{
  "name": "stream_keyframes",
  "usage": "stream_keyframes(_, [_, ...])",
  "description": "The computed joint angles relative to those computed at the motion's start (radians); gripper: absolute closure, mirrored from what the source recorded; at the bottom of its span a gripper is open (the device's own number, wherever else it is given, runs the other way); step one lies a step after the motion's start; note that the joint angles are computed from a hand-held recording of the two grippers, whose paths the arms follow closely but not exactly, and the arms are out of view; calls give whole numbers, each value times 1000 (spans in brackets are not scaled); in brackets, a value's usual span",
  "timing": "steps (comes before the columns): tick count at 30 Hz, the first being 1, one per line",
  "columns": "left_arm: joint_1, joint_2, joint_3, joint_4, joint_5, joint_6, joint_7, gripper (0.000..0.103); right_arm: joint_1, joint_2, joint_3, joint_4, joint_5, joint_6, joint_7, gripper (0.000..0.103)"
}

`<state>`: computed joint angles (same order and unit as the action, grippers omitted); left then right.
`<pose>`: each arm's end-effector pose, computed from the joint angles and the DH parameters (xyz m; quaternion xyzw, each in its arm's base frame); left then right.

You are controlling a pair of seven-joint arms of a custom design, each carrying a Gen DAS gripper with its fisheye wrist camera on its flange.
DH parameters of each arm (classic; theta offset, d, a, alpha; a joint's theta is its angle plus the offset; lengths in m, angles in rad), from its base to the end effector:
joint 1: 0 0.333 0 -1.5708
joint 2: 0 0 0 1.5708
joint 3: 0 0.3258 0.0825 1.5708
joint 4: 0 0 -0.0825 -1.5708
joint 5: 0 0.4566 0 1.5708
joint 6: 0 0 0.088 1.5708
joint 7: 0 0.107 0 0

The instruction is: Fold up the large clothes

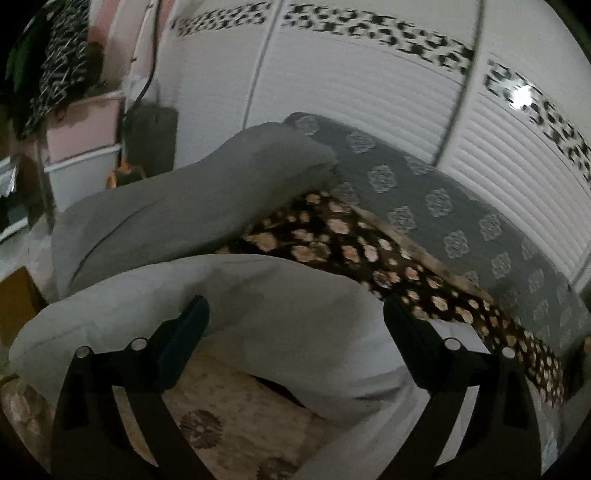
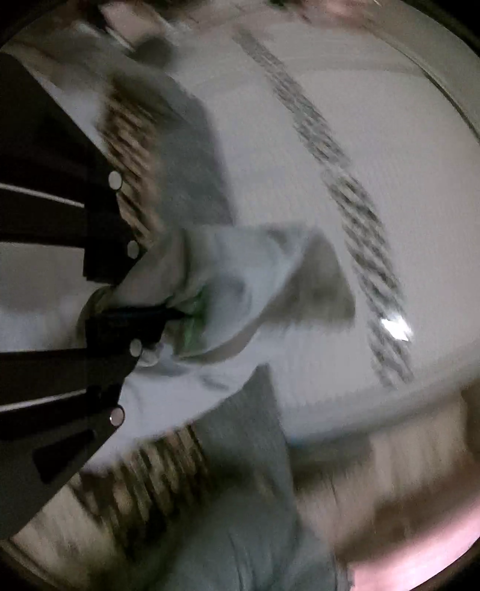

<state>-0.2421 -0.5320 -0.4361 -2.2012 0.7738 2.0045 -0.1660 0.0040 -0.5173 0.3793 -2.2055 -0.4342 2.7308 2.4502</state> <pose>0.3947 -0.3086 0.6195 -0.8216 0.3155 -0.2900 0.3758 0.4652 0.2488 0.6790 -0.5623 0.6412 -0.3257 0.4081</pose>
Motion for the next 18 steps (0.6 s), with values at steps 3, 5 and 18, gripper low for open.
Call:
stream_keyframes(3, [-10, 28, -1, 19, 2, 27, 26, 8, 104, 149, 14, 66, 10, -86, -70, 90])
stream_keyframes(5, [-19, 42, 3, 24, -10, 54, 29, 8, 166, 238, 32, 110, 32, -194, -172, 90])
stream_keyframes(18, [-124, 322, -8, 196, -6, 160, 218, 3, 396, 343, -40, 234, -96, -579, -381, 84])
